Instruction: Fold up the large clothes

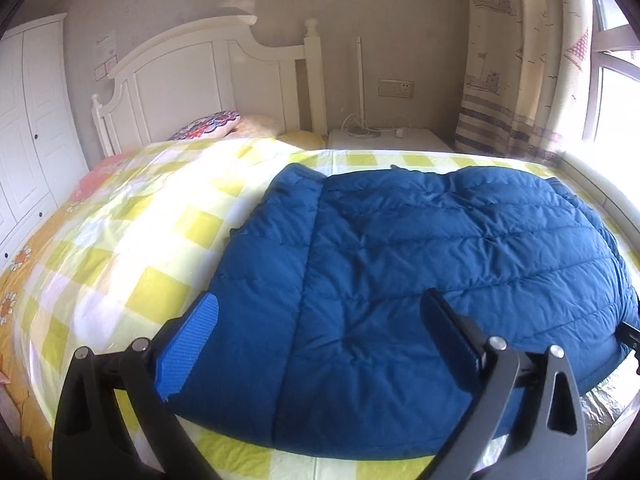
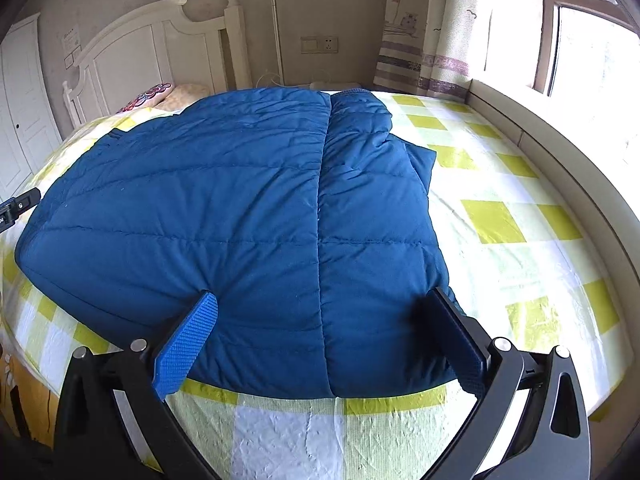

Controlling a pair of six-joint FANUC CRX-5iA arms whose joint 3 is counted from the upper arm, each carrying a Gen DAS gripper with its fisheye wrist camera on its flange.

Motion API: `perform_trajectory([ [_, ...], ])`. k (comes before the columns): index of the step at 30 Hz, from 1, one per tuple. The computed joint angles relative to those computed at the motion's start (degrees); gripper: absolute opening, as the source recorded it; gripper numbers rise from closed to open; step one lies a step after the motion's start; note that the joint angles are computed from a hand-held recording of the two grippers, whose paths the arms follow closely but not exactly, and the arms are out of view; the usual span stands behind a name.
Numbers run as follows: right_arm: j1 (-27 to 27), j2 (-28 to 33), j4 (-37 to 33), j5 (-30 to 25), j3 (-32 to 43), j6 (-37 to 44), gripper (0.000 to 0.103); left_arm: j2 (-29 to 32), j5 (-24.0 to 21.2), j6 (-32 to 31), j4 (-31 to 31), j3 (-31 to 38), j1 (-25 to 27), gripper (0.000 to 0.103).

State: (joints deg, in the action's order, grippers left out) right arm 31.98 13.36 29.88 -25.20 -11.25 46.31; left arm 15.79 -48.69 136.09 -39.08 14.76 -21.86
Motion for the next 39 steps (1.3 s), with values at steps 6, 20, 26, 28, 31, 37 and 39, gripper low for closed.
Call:
perform_trajectory([
  [6,-1.96,-6.41,-21.64,1.23,-0.06,11.9,0.098,6.89,-3.35,-6.88,-0.13,4.77,-3.95,0.101],
  [20,-7.39,0.86,-54.16,-9.51,14.73,30.62,0.099,4.5,5.8,-12.14,11.74,-1.4,1.77,0.101],
  [26,-9.41,8.92,-61.98,-7.0,24.8,29.39,0.099,4.89,6.32,-11.22,10.67,-1.28,1.41,0.101],
  [28,-9.16,9.84,-61.28,-5.1,25.33,28.79,0.079,5.81,4.89,-9.9,8.75,0.19,0.5,0.101],
  [31,-11.68,7.87,-72.15,-1.71,23.23,37.89,0.051,6.54,3.5,-10.99,10.21,1.68,0.75,0.101],
  [37,-9.21,1.35,-68.66,4.82,15.66,40.23,0.042,9.63,-1.44,-16.75,9.9,11.57,0.27,0.1],
  [39,-9.16,-0.44,-68.86,5.3,13.65,41.27,0.042,13.53,-3.86,-19.17,11.59,19.48,1.28,0.101],
])
